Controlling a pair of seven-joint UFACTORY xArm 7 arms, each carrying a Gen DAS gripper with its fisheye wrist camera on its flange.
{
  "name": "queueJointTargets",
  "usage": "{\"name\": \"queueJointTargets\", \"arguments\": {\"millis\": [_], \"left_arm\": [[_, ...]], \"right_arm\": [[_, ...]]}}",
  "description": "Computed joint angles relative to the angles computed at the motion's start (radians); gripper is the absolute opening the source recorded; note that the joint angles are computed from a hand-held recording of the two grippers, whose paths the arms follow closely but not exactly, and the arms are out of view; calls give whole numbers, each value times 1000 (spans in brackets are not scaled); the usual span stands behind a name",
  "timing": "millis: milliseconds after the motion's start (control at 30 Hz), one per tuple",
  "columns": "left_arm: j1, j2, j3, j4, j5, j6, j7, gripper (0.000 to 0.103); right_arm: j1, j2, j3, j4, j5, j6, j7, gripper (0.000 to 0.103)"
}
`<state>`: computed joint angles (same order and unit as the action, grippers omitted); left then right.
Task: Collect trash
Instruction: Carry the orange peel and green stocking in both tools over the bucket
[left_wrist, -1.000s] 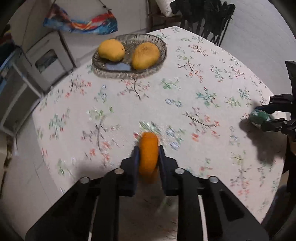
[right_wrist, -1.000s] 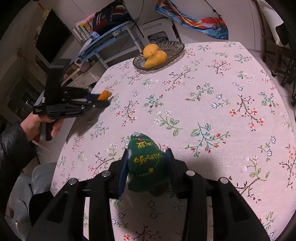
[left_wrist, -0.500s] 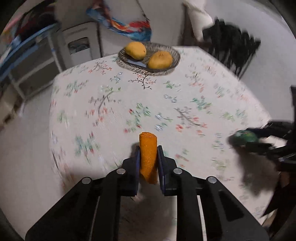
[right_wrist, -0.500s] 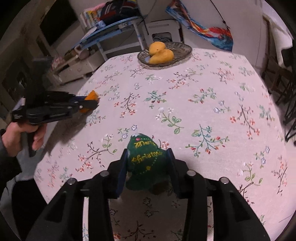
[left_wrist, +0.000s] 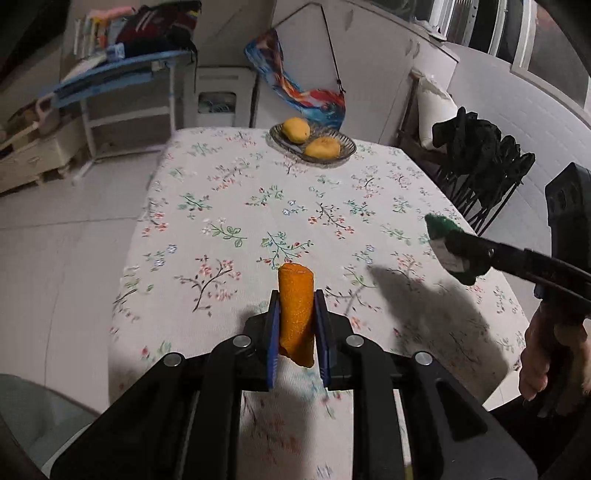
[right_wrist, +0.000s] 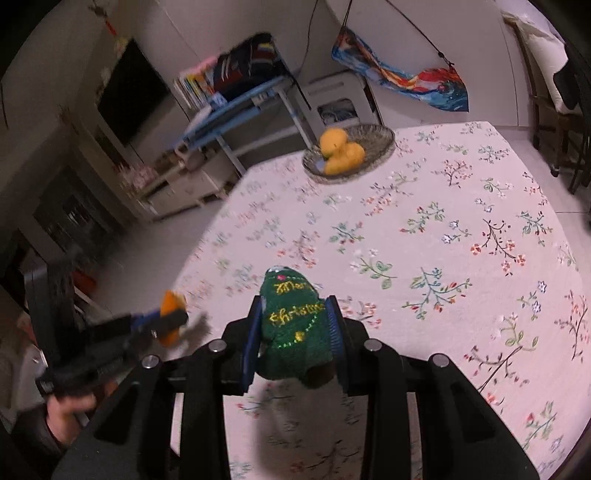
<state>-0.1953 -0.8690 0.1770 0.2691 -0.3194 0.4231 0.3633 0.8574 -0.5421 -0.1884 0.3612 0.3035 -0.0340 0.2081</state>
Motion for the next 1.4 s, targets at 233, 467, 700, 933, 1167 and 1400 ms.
{"name": "queueJointTargets", "arguments": {"millis": [233, 467, 700, 933, 1167, 1400], "left_arm": [[69, -207, -52, -49, 43, 130, -71, 17], [90, -397, -82, -89, 78, 249, -148, 17], [101, -554, -89, -112, 110, 367, -185, 17], [101, -677, -95, -120, 122, 472, -215, 17], [100, -805, -100, -129, 126, 588, -242, 17], [107, -957, -94, -141, 127, 740, -264, 17]], "right_arm": [[-57, -154, 170, -158, 6, -105, 182, 34], [-108, -287, 277, -246, -25, -70, 342, 34], [-124, -394, 326, -292, -87, -28, 456, 35], [-102, -543, 362, -351, -150, 62, 572, 35], [-61, -670, 398, -387, -201, 158, 683, 35], [4, -758, 447, -407, -233, 244, 798, 35]]}}
